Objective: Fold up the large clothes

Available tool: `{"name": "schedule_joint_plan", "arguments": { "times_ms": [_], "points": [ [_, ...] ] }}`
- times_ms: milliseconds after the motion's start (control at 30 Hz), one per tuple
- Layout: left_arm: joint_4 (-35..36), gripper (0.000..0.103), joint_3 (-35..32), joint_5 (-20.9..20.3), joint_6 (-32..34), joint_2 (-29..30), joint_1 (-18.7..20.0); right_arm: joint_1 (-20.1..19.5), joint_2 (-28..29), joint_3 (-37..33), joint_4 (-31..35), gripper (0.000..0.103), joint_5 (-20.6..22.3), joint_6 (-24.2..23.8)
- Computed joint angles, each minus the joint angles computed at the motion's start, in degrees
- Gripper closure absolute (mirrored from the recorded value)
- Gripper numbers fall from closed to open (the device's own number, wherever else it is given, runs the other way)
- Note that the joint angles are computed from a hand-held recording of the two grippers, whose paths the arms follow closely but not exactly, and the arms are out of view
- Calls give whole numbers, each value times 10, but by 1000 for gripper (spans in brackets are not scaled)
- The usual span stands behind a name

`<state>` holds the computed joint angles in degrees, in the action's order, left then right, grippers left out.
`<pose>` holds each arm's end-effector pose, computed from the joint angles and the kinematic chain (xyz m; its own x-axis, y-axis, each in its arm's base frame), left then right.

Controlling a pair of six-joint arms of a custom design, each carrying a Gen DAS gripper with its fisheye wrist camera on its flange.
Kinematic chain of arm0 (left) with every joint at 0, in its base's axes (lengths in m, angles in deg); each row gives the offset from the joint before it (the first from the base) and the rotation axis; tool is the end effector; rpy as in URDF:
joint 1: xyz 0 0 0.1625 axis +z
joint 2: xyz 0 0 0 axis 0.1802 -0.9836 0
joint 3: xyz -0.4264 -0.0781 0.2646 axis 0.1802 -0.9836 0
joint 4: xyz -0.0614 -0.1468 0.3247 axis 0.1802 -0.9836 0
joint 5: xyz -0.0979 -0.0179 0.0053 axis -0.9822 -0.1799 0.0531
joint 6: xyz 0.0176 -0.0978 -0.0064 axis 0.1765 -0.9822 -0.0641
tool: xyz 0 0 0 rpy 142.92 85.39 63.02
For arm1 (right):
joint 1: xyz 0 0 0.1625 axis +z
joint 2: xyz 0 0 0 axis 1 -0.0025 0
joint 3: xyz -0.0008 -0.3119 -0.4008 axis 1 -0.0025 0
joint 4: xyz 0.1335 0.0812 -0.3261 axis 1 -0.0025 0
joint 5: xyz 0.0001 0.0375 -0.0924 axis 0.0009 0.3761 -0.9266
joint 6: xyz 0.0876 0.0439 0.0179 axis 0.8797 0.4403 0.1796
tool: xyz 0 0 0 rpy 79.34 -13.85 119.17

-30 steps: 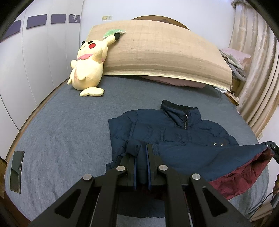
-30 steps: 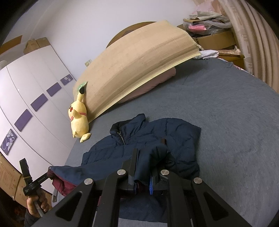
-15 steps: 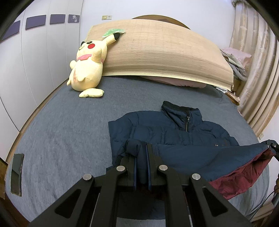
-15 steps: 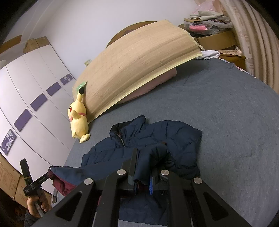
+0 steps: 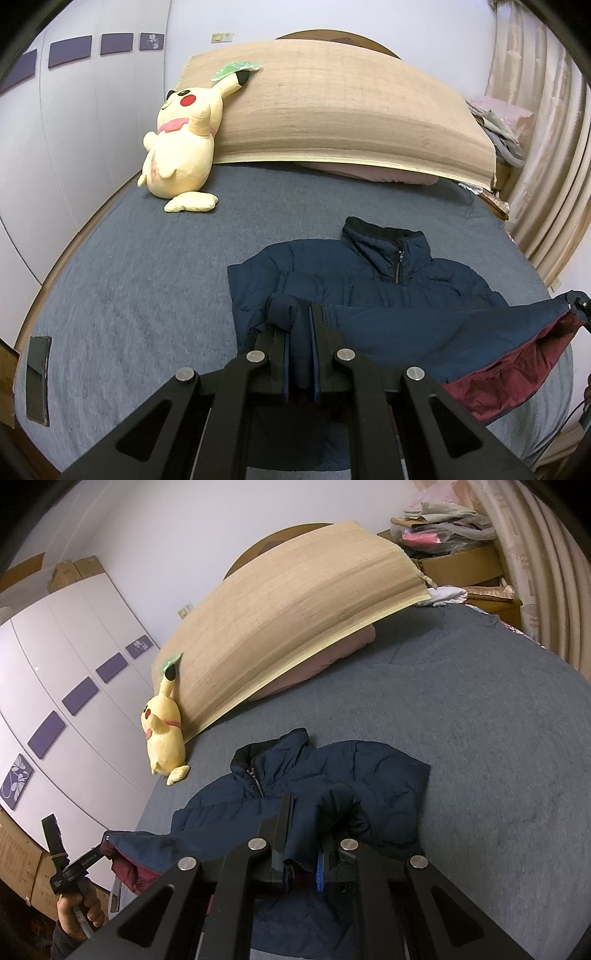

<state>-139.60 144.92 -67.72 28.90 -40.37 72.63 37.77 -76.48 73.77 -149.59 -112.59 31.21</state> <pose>0.0923 -0.6037 0.4664 -0.7382 0.3794 -0.5578 0.6283 0.6876 -0.3639 0.3574 -0.3723 0.0591 -0.9266 0.2753 0.2562 -0.0720 0.5388 -0.8393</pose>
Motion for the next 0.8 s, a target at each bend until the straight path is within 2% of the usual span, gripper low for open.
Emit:
{"name": "schedule_joint_plan", "arguments": {
  "times_ms": [800],
  "points": [
    [24, 94, -45, 16, -18, 40, -2, -28, -18, -34, 59, 93, 15, -23]
  ]
}}
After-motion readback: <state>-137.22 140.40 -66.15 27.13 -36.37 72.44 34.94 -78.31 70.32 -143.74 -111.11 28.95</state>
